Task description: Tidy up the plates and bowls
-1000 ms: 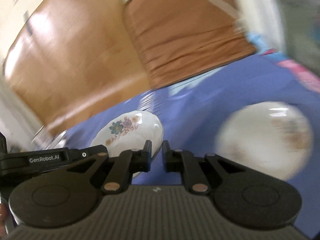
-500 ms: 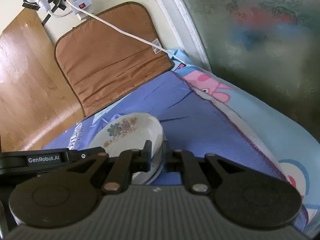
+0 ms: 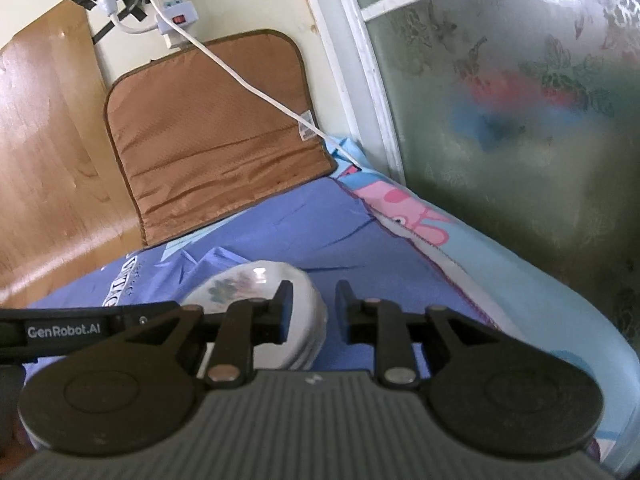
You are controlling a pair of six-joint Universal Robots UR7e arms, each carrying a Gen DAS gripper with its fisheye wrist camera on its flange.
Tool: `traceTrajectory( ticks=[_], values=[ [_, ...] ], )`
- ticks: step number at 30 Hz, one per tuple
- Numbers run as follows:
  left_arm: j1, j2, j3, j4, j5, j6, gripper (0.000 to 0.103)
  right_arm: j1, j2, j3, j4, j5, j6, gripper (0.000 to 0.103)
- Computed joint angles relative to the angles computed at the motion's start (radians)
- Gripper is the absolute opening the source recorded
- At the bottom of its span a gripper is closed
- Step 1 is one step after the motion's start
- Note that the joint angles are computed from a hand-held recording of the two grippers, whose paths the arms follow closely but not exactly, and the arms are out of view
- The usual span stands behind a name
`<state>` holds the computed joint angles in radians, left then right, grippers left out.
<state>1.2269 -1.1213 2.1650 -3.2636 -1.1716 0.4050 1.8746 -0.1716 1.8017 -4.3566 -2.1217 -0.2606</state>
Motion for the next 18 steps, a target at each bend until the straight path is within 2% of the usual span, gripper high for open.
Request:
traceTrajectory(
  ticks=[6, 10, 12, 18],
  values=[
    [0.022, -0.056, 0.028, -0.002, -0.028, 0.013, 0.037, 0.038, 0.015, -0.019, -0.012, 0.012, -0.030, 0.027],
    [0.056, -0.107, 0.050, -0.032, 0.006, 0.034, 0.037, 0.058, 0.019, -0.020, 0.031, 0.058, -0.039, 0.027],
    [0.084, -0.136, 0.058, -0.055, 0.033, 0.044, 0.037, 0.069, 0.025, -0.030, 0.078, 0.081, -0.043, 0.027],
    [0.191, -0.204, 0.053, -0.144, 0.183, 0.056, 0.037, 0.103, 0.047, -0.105, 0.312, 0.157, -0.012, 0.027]
  ],
)
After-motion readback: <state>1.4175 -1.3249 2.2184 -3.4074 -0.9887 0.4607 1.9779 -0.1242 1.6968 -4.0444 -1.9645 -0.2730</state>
